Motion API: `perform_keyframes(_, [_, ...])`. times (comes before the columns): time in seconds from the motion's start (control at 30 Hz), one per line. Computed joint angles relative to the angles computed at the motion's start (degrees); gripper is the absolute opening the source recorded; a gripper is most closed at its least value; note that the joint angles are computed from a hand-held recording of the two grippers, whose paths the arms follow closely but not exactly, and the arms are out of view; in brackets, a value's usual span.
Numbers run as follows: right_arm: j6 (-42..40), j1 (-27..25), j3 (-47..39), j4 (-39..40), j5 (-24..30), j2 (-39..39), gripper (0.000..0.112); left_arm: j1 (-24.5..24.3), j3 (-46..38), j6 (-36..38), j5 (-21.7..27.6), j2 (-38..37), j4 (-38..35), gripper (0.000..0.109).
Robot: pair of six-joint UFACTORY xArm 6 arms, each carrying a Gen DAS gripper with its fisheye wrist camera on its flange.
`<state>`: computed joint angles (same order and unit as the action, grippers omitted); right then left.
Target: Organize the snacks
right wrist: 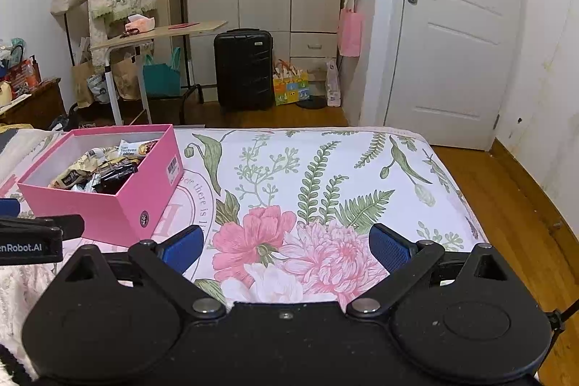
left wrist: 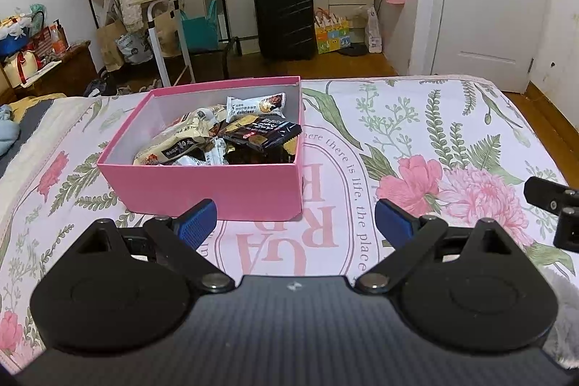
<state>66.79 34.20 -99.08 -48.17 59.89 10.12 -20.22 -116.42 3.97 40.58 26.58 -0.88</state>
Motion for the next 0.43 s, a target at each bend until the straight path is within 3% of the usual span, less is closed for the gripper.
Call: perform_keyframes(0.43, [0.4,-0.2,-0.6,0.6,1.0,0.4,0.1,-0.1,0.8,-0.7,-0.6,-0.4,0.9,0.095])
